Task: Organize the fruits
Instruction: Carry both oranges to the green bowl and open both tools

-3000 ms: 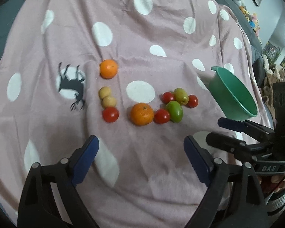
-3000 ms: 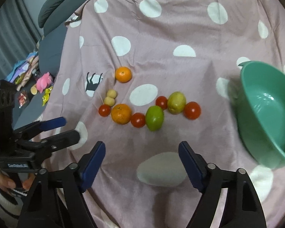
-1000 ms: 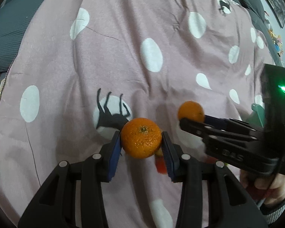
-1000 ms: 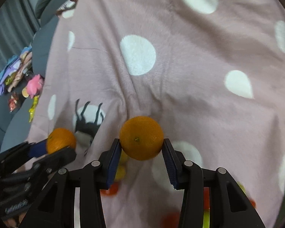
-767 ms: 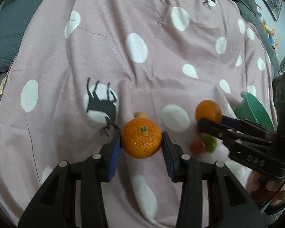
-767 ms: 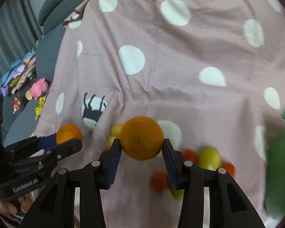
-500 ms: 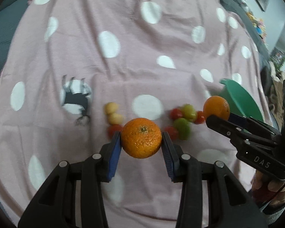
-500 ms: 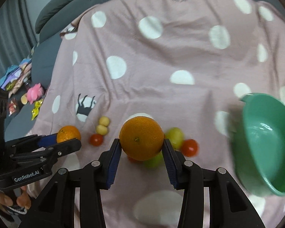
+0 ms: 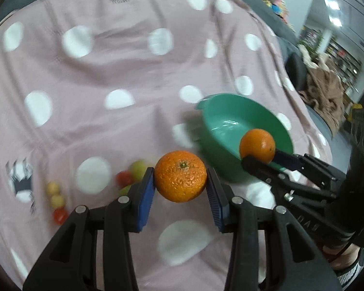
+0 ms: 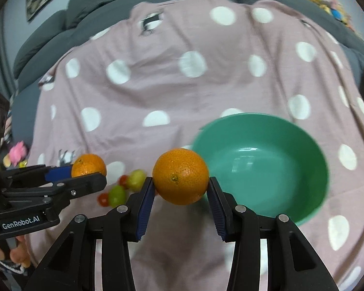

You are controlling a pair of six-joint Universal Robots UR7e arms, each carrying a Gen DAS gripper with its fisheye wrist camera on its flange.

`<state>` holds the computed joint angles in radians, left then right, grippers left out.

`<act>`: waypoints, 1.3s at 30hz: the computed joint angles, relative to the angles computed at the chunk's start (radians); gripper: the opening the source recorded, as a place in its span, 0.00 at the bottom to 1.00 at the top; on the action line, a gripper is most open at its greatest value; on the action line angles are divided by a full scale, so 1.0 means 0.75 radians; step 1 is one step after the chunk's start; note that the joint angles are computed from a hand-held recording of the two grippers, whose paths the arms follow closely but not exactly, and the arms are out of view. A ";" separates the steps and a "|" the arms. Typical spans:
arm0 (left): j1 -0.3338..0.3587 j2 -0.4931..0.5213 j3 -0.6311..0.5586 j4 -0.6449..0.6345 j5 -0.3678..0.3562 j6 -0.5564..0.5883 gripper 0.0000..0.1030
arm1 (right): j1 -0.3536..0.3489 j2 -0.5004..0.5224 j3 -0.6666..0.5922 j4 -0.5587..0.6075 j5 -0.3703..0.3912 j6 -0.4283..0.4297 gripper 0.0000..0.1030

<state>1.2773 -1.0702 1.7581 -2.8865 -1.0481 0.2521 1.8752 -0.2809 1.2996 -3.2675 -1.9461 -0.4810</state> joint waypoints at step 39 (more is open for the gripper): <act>-0.052 0.225 -0.205 0.012 -0.032 0.087 0.74 | -0.062 -0.041 0.049 -0.195 -0.206 -0.018 0.48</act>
